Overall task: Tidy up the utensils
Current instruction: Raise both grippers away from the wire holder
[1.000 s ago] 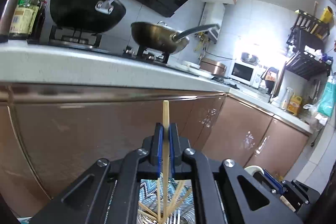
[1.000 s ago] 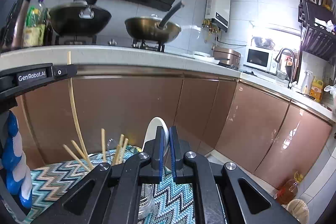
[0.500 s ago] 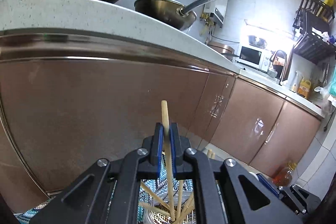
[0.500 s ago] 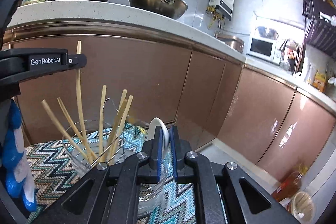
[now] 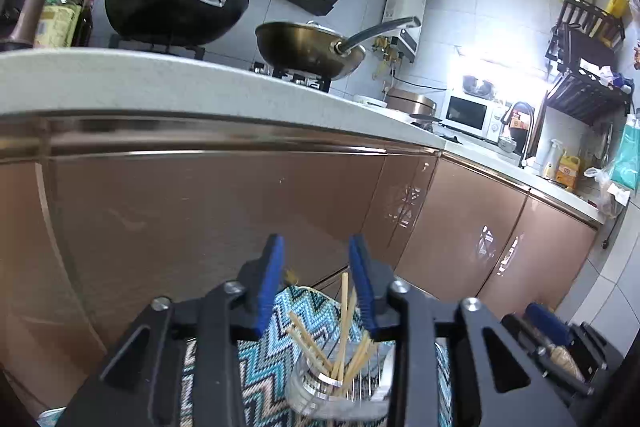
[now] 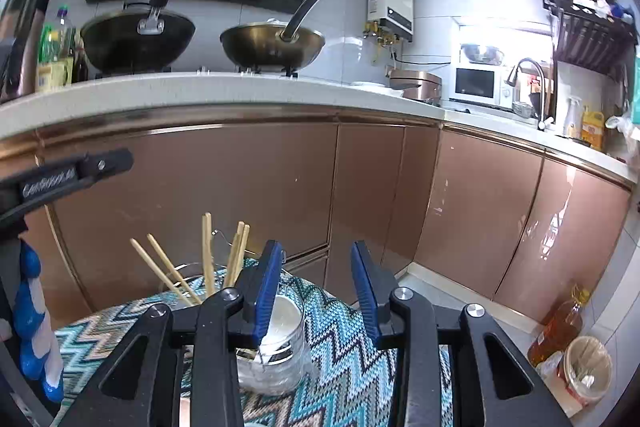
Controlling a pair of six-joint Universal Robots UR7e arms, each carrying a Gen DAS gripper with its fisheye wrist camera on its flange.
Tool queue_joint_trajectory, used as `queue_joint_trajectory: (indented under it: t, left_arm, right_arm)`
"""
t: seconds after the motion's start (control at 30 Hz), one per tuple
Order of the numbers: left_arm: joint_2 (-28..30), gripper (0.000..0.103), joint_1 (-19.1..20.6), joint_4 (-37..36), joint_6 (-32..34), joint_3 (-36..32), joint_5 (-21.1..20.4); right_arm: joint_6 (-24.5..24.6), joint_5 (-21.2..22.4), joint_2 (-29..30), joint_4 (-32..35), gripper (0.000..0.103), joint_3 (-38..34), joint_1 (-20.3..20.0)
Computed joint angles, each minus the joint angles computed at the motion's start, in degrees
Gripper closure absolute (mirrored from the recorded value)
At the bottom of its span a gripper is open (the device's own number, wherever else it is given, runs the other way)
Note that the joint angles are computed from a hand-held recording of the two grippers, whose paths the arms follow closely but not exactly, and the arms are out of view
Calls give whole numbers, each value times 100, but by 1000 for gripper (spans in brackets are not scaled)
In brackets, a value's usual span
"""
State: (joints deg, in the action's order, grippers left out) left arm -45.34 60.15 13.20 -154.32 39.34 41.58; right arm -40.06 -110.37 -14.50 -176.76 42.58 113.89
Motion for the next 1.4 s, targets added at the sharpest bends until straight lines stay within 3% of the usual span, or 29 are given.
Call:
queue_joint_trajectory:
  t: [0.1,0.33,0.5,0.7,0.9,1.03,1.3,1.4]
  left_arm:
    - [-398,58,-182,-195,28,655,-244]
    - [-1371,51,-690,-903,268,2355,-1002]
    - [-2042,43,-1072,-1588,571,3426,-1431]
    - [-2597,38,-1475,-2223,958,4246,-1849]
    - [-3019,37,-1804,-2776,1428,4772,-2103]
    - [-3311,37,-2033,-3219,1798,5144,-2293]
    - [-3867,36,-2378,-4526,2867,5854,-2485]
    - [-4057,34,-2510,-5037,3287,6110,-2531]
  right_arm:
    - [115,-37,-413,-216,64,653,80]
    - [403,-7,-1321,-651,57,2054,265]
    - [369,-104,-1904,-1133,43,2973,470]
    - [383,-239,-2395,-1617,19,3774,667]
    - [431,-458,-2710,-1841,8,4252,806]
    - [463,-569,-2854,-2003,6,4476,881]
    - [252,-734,-2980,-3155,0,4914,1059]
    - [383,-703,-3071,-3262,0,5048,1091]
